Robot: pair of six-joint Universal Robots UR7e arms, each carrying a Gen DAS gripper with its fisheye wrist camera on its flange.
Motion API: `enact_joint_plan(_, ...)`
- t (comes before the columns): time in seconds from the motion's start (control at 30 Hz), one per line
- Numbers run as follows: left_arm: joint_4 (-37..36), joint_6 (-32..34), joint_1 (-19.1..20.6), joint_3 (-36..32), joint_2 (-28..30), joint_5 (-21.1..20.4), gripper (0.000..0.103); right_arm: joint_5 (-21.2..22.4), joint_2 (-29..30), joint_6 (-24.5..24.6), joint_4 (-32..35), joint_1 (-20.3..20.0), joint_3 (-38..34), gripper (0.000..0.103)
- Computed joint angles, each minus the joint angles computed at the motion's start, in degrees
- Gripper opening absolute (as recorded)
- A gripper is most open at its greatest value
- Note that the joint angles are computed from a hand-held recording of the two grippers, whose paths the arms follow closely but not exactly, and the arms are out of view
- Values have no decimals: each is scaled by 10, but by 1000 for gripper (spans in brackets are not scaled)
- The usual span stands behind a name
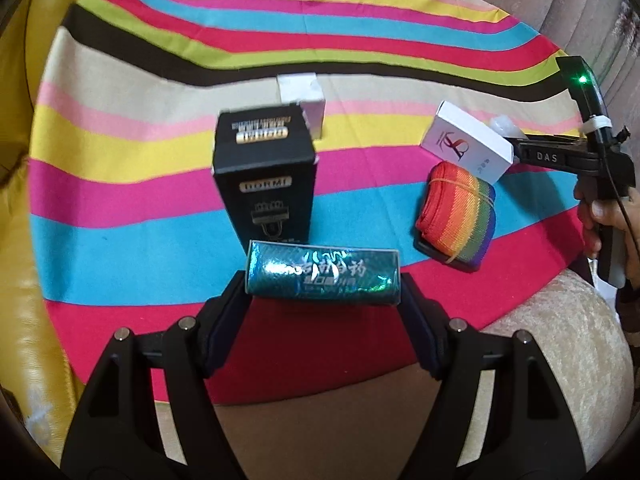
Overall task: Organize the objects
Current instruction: 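Grasp the shiny teal box with the left tool while the right grasps the white foam block, then carry the teal box and foam block over the purple-rimmed box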
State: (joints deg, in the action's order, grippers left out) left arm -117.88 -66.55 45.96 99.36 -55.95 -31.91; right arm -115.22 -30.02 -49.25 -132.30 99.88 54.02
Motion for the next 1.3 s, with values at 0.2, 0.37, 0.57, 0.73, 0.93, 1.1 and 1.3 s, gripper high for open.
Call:
enact_joint_plan(0.2, 5, -3, -10, -11, 9, 16, 76, 20, -52, 4, -36, 0, 71, 48)
enact_joint_plan(0.37, -10, 10, -21, -20, 19, 15, 76, 34, -93, 17, -53, -6, 121, 48)
enact_joint_plan(0.57, -16, 32, -26, -41, 39, 17, 76, 42, -135, 23, -70, -15, 173, 48)
enact_joint_plan(0.73, -29, 37, -36, -52, 53, 11, 76, 50, -167, 43, -82, -24, 206, 48)
enact_joint_plan(0.93, -59, 76, -42, -78, 81, 1, 76, 56, -211, 51, -96, -36, 248, 48)
enact_joint_plan(1.1, -86, 125, -45, -114, 116, -14, 76, 55, -246, 66, -105, -51, 277, 48)
enact_joint_plan(1.3, -121, 186, -45, -166, 163, -47, 76, 52, -282, 82, -100, -78, 290, 48)
